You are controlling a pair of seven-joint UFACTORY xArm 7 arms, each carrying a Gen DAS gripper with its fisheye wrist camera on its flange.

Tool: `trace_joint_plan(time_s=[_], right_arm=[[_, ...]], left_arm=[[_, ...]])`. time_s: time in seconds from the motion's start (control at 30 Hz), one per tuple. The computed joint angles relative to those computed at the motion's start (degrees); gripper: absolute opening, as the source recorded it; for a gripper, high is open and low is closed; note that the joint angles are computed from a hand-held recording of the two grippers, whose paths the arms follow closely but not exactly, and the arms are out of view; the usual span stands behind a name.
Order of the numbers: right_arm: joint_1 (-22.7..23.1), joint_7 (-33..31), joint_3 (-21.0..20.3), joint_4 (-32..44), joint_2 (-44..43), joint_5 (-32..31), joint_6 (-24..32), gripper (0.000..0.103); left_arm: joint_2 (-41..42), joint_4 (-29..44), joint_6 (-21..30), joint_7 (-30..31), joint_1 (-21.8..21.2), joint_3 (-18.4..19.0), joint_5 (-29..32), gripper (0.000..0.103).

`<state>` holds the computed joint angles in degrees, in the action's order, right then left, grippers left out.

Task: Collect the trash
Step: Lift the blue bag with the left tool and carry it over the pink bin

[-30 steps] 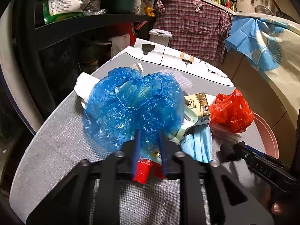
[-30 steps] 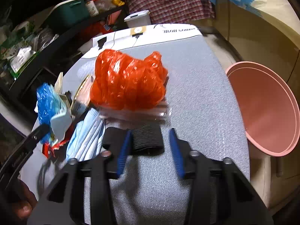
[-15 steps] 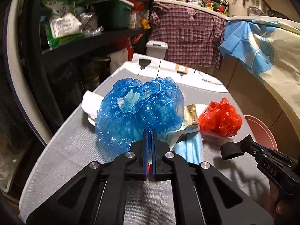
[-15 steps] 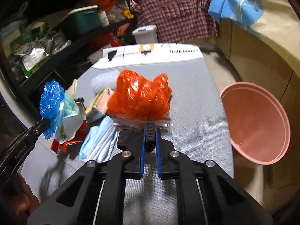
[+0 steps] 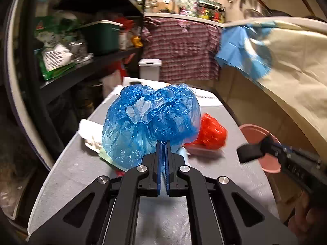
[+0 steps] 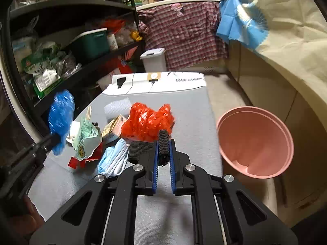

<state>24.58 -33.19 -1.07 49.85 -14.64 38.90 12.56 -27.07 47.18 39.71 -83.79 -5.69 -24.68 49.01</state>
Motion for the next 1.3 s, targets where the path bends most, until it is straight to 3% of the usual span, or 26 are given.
trace_joint_plan(time_s=[0.43, 0.83, 1.3], right_arm=[[-3.07, 6.20, -1.89, -3.48, -6.97, -9.43, -2.48, 0.010], [-6.79, 9.44, -6.15, -1.21, -6.83, -15.00, -2.75, 0.010], [-12.49, 9.73, -6.63, 4.93, -0.03, -16.28, -5.05, 0.010]], left_arm=[[1.00, 1.94, -2.35, 4.53, -2.73, -0.35, -3.66, 0.003], [7.73, 8.73, -2.03, 4.64, -4.34, -1.43, -0.63, 0.003], [19.94, 19.81, -1.53, 5.51, -12.23, 5.13, 6.03, 0.003]])
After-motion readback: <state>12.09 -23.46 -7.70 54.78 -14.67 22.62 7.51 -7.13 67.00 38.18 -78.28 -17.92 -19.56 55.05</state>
